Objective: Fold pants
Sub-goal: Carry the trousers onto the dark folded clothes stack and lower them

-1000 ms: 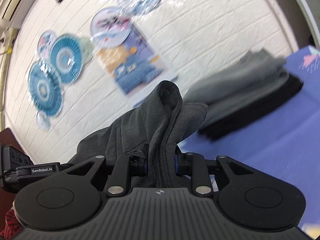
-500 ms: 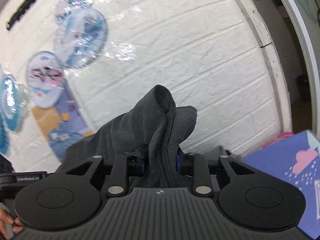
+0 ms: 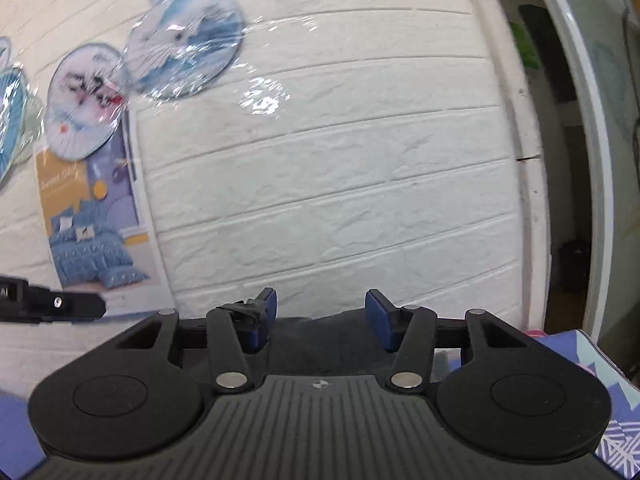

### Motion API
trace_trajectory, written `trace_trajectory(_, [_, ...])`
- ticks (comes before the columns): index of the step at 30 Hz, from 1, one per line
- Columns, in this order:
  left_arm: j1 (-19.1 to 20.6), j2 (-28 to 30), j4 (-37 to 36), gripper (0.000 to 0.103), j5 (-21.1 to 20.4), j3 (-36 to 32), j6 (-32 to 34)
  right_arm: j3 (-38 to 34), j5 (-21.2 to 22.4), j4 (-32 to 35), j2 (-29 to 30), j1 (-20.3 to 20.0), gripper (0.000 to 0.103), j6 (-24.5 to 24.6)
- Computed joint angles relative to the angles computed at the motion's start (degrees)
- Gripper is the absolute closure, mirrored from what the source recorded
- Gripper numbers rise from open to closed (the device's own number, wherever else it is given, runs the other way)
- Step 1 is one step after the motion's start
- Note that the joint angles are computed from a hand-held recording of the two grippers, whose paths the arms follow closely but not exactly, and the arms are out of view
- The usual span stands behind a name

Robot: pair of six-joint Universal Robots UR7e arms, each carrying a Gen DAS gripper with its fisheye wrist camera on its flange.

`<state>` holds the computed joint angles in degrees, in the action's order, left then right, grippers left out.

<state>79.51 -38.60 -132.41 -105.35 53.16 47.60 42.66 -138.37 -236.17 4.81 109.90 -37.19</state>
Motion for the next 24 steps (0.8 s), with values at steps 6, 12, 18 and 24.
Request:
trace_trajectory(6, [-0.81, 4.28, -6.02, 0.025, 7.86, 2.46, 5.7, -6.9, -0.02, 6.37, 4.03, -2.55, 0.032, 2.32])
trace_trajectory(12, [0.57, 9.73, -9.71, 0.016, 7.13, -0.58, 11.5, -9.97, 1.8, 11.36, 6.11, -6.37, 0.038, 1.92])
trace_trajectory(18, [1.03, 11.45, -8.99, 0.016, 6.03, -2.95, 10.43, -13.61, 3.39, 9.75, 8.54, -7.02, 0.038, -1.32])
trace_trajectory(24, [0.55, 6.21, -1.6, 0.0, 5.73, -1.18, 7.19, -1.17, -1.09, 8.4, 1.33, -3.07, 0.0, 4.14])
